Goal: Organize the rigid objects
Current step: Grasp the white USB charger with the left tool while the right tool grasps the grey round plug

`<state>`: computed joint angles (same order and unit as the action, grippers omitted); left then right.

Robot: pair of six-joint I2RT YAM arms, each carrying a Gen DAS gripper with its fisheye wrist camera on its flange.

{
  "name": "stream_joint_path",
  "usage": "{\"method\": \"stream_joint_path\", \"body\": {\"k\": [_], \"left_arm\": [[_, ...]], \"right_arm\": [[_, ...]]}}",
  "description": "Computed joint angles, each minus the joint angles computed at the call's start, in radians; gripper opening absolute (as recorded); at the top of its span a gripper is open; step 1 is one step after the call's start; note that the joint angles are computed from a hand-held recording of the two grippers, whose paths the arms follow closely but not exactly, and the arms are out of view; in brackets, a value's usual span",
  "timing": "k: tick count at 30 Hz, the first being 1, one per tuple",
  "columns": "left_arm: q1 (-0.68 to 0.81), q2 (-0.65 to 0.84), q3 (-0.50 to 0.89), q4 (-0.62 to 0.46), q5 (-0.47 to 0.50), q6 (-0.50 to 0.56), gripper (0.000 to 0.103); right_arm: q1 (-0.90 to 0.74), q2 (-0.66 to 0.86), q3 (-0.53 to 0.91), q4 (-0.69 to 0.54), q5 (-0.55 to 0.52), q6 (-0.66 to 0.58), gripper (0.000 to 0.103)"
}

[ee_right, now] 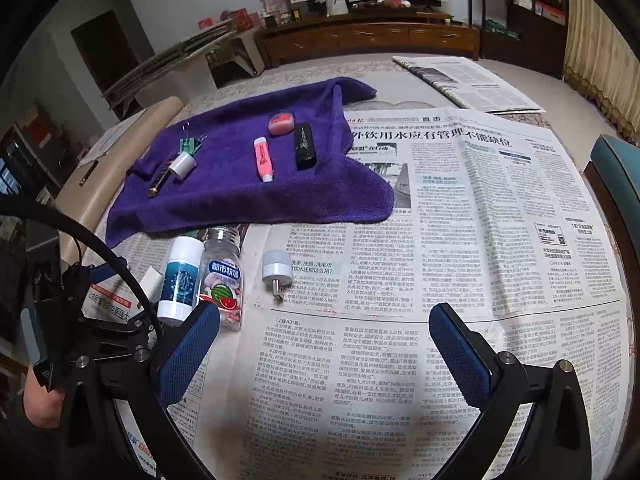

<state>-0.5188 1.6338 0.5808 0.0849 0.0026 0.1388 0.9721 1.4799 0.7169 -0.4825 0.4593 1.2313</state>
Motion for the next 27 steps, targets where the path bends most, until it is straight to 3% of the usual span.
{"method": "stream_joint_path", "body": {"k": [5,8,17,19,27], "left_arm": [[0.012,-0.002,-0.007,0.007,0.028,0.006,0.098],[0.042,-0.009,-0.007,-0.015,0.103,0.011,0.086],[0.037,-0.020,-0.024,0.026,0.148,0.052,0.057],[0.033,-0.025,-0.024,0.030,0.165,0.066,0.026],[0.039,-0.025,-0.027,0.032,0.179,0.070,0.025]], "right_arm": [[0.000,0.026,0.004,0.009,-0.013,0.000,0.103],[0.001,0.032,0.007,0.008,-0.013,-0.001,0.103],[-0.007,0.041,0.006,0.011,-0.026,-0.003,0.103],[-0.009,0.042,0.003,0.013,-0.031,-0.001,0.103],[-0.020,0.045,-0.008,0.023,-0.030,-0.006,0.103]]}}
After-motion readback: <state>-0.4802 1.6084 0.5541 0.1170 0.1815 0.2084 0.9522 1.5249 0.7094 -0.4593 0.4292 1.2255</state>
